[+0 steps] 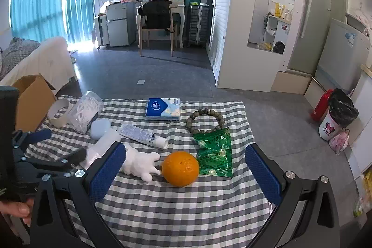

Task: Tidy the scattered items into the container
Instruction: 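Grasp the white plastic bottle with the left tool while the right tool grasps the orange, then carry the white bottle and the orange over the cardboard box with both tools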

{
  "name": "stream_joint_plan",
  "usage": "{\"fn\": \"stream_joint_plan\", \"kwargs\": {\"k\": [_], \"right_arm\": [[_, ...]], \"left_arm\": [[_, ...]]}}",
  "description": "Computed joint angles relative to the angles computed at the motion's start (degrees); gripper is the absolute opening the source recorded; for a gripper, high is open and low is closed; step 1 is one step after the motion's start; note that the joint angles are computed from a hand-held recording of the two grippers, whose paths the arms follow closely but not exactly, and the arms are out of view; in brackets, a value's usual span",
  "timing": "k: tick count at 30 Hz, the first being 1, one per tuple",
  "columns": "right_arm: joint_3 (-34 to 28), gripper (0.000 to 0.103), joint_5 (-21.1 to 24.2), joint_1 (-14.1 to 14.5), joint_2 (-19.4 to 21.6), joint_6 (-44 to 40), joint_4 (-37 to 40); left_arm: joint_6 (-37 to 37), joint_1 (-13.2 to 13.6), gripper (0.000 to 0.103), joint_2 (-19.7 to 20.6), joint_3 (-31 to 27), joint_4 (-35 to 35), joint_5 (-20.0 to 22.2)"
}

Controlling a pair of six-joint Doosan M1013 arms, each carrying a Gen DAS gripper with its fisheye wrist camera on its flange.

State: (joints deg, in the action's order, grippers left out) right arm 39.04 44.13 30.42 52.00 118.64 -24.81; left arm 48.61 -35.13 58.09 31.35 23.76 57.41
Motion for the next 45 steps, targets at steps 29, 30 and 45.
{"fn": "stream_joint_plan", "kwargs": {"k": [29,30,45], "right_arm": [[-6.0,0.094,6.1,-2.3,4.3,-6.1,12.9],[-6.5,0.09,6.5,-2.3,4.7,-6.9,13.7],[-20.8,0.056,17.9,-2.4,13.1,-10.0,17.4]], "left_arm": [[9.5,0.7,0.047,6.9,-10.7,-8.7,4.0],[9.2,0.7,0.047,6.2,-9.7,-8.1,3.3],[3.3,0.9,0.047,0.2,-1.1,-2.4,-1.4]]}}
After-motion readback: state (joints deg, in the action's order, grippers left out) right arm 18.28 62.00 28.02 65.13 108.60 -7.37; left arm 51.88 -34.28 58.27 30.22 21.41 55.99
